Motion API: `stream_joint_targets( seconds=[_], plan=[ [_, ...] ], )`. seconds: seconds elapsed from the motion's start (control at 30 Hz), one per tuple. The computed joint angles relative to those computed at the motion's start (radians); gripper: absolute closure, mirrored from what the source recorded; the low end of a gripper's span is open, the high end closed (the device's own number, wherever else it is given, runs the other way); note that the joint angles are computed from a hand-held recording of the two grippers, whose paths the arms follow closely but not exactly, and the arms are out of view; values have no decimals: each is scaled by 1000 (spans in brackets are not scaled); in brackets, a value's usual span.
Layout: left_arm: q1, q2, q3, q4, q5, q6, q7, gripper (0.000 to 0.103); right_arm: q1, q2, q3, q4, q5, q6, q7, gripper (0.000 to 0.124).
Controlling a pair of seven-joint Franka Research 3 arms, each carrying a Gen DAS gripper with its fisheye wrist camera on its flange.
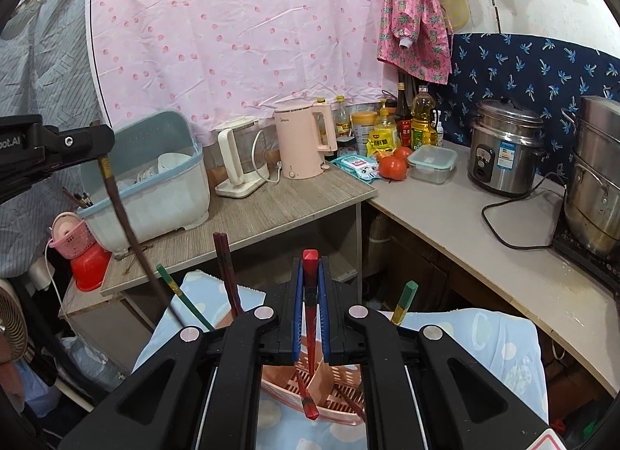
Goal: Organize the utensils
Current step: 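Lower both chopsticks into the pink caddy and open both grippers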
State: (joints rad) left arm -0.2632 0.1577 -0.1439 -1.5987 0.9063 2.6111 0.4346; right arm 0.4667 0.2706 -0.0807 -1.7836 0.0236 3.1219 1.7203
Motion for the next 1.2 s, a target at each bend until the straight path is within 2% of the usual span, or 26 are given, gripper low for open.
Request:
stream_joint_targets(
  seconds=[0.2, 0.8, 0.83, 0.87, 0.9, 0.93, 1.0, 1.07, 1.17, 1.2],
  plan=[
    [-2, 12, 5, 21, 11, 1, -9, 96, -12, 10, 10, 4, 14, 0, -11, 117],
    [-18, 90, 26, 21, -71, -25, 34, 96, -20, 30, 18, 2, 45, -3, -38, 117],
    [-23, 90, 33, 15, -52, -23, 9, 93, -17, 30, 14, 0, 43, -3, -38, 116],
    [-29, 89, 39, 11, -34, -34, -17, 74, 2, 30, -9, -5, 32, 3, -22, 115],
    [-34, 87, 44, 6, -18, -50, -44, 59, 12, 27, -21, -13, 26, 14, -13, 108],
    [-41, 81, 49, -4, 10, -65, -84, 37, 40, 25, -54, -20, 11, 20, 10, 103],
    [-50, 59, 56, -38, 87, -77, -175, 33, 62, 15, -82, -44, 3, 49, 36, 85],
    [-34, 51, 41, -54, 74, -78, -169, 31, 71, 2, -95, -66, 6, 65, 43, 84],
    [-19, 34, 28, -87, 61, -76, -178, 31, 42, -23, -63, -99, 31, 77, 24, 83],
    [-15, 27, 24, -103, 57, -73, -180, 31, 49, -32, -70, -112, 33, 83, 24, 82]
  ],
)
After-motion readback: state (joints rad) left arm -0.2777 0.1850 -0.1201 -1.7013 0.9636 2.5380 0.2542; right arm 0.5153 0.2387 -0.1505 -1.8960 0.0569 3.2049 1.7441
